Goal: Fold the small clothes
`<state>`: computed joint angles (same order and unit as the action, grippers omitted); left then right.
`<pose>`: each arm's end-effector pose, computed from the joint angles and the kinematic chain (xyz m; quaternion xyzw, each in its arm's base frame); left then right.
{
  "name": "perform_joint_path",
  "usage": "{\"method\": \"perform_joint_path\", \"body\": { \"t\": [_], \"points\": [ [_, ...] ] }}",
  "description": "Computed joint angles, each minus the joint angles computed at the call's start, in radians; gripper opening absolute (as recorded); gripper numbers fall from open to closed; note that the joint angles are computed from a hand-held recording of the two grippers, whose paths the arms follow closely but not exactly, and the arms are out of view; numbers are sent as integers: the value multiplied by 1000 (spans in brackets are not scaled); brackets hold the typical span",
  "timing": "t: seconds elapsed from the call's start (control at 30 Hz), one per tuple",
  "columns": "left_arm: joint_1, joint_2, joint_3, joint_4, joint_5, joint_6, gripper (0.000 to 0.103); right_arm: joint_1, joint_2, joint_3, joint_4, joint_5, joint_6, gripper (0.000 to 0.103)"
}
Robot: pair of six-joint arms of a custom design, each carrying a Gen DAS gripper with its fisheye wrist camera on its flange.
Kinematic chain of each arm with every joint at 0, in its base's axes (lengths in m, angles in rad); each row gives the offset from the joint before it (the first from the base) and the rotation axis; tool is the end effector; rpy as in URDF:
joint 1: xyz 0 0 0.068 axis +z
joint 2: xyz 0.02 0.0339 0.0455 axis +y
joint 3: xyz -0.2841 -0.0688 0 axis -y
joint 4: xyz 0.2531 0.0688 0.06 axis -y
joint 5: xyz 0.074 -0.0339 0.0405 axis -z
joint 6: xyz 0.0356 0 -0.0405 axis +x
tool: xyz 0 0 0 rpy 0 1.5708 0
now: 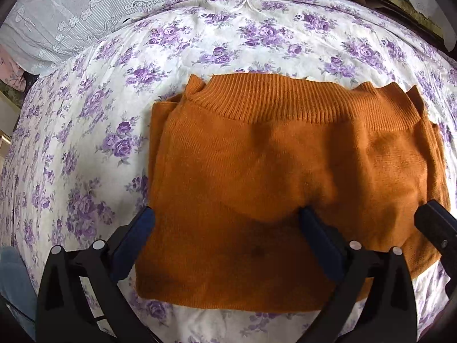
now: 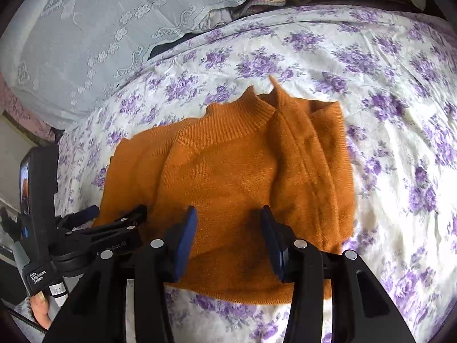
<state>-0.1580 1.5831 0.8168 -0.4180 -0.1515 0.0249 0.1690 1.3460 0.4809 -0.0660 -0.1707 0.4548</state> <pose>0.2859 -0.0401 0.1642 0.0749 0.9758 0.0614 0.1960 0.2273 0.0449 0.1492 0.1082 0.9400 0.1732 0.2733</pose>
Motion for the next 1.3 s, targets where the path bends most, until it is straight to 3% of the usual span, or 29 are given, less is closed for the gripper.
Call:
{"method": "perform_joint_path", "body": {
  "t": [0.43, 0.7, 0.83, 1.0, 1.17, 1.3],
  "points": [
    [-73, -78, 21, -61, -14, -24, 98, -227, -248, -94, -126, -96, -46, 49],
    [-108, 65, 60, -12, -84, -36, 99, -408, -199, -119, -72, -211, -88, 51],
    [-116, 66, 38, 28, -100, -29, 99, -446, -167, -126, -38, -245, -94, 55],
    [-96, 44, 76, -16, -64, -21, 99, -456, -105, -121, 8, -269, -87, 57],
    [-103, 92, 187, -46, -15, -19, 99, -431, -67, -119, 45, -260, -73, 57],
    [-185, 191, 260, -33, -77, 11, 99, -442, -46, -112, 48, -267, -77, 59]
  ]
}}
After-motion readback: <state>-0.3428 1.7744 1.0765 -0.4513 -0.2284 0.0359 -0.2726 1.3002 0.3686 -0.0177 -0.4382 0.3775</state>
